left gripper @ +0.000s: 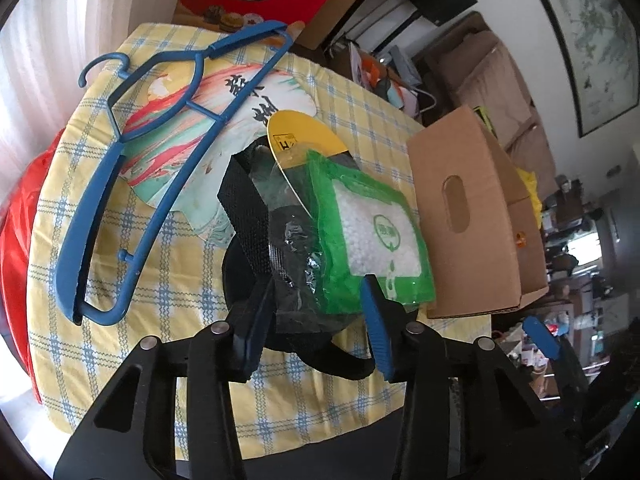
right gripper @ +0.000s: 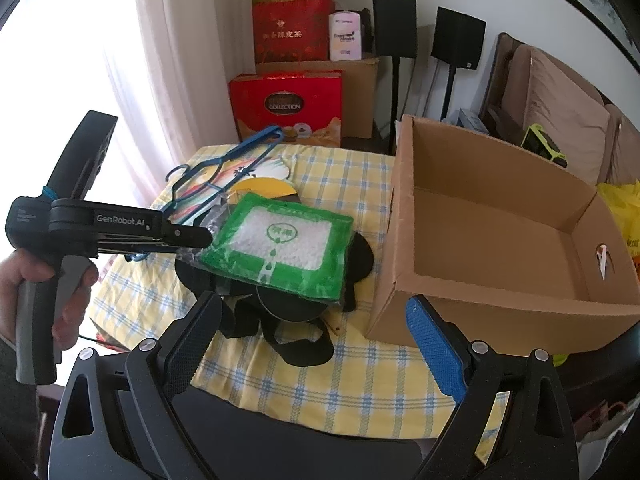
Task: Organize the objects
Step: 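Move the left tool toward the green bag of white beads, then close the left gripper on the green bag of white beads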
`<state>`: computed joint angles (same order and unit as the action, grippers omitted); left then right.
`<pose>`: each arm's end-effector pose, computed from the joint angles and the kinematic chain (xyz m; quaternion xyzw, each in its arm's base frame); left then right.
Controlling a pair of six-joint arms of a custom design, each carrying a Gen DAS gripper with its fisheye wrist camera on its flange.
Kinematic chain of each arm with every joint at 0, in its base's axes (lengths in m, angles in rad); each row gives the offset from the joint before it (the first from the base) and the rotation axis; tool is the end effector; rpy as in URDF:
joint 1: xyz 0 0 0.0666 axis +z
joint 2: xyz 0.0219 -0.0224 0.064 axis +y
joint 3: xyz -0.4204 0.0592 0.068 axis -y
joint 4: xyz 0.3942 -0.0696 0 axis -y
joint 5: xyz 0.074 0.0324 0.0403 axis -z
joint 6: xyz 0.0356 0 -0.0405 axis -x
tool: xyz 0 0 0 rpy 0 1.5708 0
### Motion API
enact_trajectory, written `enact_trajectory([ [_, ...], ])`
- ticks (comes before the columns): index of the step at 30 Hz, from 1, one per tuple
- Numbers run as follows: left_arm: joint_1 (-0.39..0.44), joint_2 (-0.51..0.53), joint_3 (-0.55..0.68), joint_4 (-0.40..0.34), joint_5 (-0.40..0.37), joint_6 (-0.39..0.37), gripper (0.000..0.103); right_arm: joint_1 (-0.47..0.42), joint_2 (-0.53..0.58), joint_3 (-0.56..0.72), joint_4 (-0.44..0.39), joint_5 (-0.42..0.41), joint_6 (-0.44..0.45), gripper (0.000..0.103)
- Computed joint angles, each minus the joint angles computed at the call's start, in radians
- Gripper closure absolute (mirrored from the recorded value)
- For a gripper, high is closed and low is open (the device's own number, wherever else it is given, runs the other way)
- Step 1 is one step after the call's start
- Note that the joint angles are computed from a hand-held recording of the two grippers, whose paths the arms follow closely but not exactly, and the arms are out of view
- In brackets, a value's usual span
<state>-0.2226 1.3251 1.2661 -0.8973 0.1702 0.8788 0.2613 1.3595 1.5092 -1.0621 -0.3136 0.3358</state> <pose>0.4295 -0.1038 0.4424 -0.2817 0.9073 -0.2267 0.2144 0.4376 0.1280 0.5293 -0.3232 0.8785 0.1358 0.3246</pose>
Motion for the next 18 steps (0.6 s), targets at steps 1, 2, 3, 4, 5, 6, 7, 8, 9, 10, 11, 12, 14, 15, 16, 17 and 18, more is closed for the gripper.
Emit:
enact_trajectory([
  [1, 0.0, 0.007, 0.005, -0.015, -0.007, 0.003, 0.061, 0.002, 0.0, -0.002, 0.001, 0.001, 0.001, 0.009],
  [2, 0.0, 0.015, 0.008, -0.029, -0.01, 0.002, 0.059, 0.004, 0.0, -0.004, 0.001, 0.003, 0.003, 0.01],
  [3, 0.0, 0.019, 0.008, -0.033, -0.006, -0.002, 0.059, 0.006, 0.0, -0.006, 0.002, 0.005, 0.005, 0.01],
  [4, -0.001, 0.02, 0.005, -0.033, -0.001, -0.004, 0.06, 0.007, 0.0, -0.007, 0.0, 0.006, 0.008, 0.011],
  [5, -0.002, 0.021, 0.003, -0.031, 0.005, -0.005, 0.062, 0.009, 0.0, -0.009, -0.002, 0.007, 0.012, 0.013],
  [6, -0.005, 0.016, -0.003, -0.022, 0.007, -0.004, 0.073, 0.011, 0.001, -0.01, -0.005, 0.007, 0.015, 0.015],
  [7, -0.007, 0.011, -0.009, -0.013, 0.004, -0.002, 0.078, 0.013, 0.004, -0.009, -0.011, 0.008, 0.018, 0.017],
  [8, -0.009, 0.004, -0.012, -0.01, -0.007, 0.005, 0.084, 0.016, 0.006, -0.01, -0.014, 0.011, 0.019, 0.018],
  [9, -0.011, -0.003, -0.015, -0.007, -0.021, 0.013, 0.098, 0.018, 0.007, -0.011, -0.011, 0.018, 0.015, 0.018],
  [10, -0.011, -0.008, -0.016, -0.01, -0.031, 0.017, 0.098, 0.02, 0.006, -0.014, -0.008, 0.023, 0.015, 0.019],
  [11, -0.01, -0.017, -0.023, 0.002, -0.031, 0.024, 0.098, 0.023, 0.004, -0.019, -0.002, 0.027, 0.015, 0.019],
  [12, -0.01, -0.024, -0.026, 0.011, -0.029, 0.026, 0.1, 0.024, 0.004, -0.021, -0.001, 0.028, 0.015, 0.019],
  [14, -0.015, -0.033, -0.029, 0.016, -0.04, 0.018, 0.101, 0.023, 0.004, -0.022, -0.001, 0.023, 0.018, 0.019],
  [15, -0.021, -0.042, -0.033, 0.022, -0.05, 0.015, 0.101, 0.023, 0.005, -0.022, -0.002, 0.021, 0.018, 0.019],
  [16, -0.023, -0.044, -0.034, 0.026, -0.056, 0.011, 0.101, 0.022, 0.005, -0.021, -0.004, 0.017, 0.019, 0.019],
  [17, -0.027, -0.051, -0.034, 0.019, -0.066, 0.005, 0.101, 0.021, 0.006, -0.02, -0.007, 0.012, 0.021, 0.02],
  [18, -0.033, -0.061, -0.035, 0.008, -0.08, -0.004, 0.101, 0.02, 0.007, -0.019, -0.011, 0.008, 0.023, 0.022],
])
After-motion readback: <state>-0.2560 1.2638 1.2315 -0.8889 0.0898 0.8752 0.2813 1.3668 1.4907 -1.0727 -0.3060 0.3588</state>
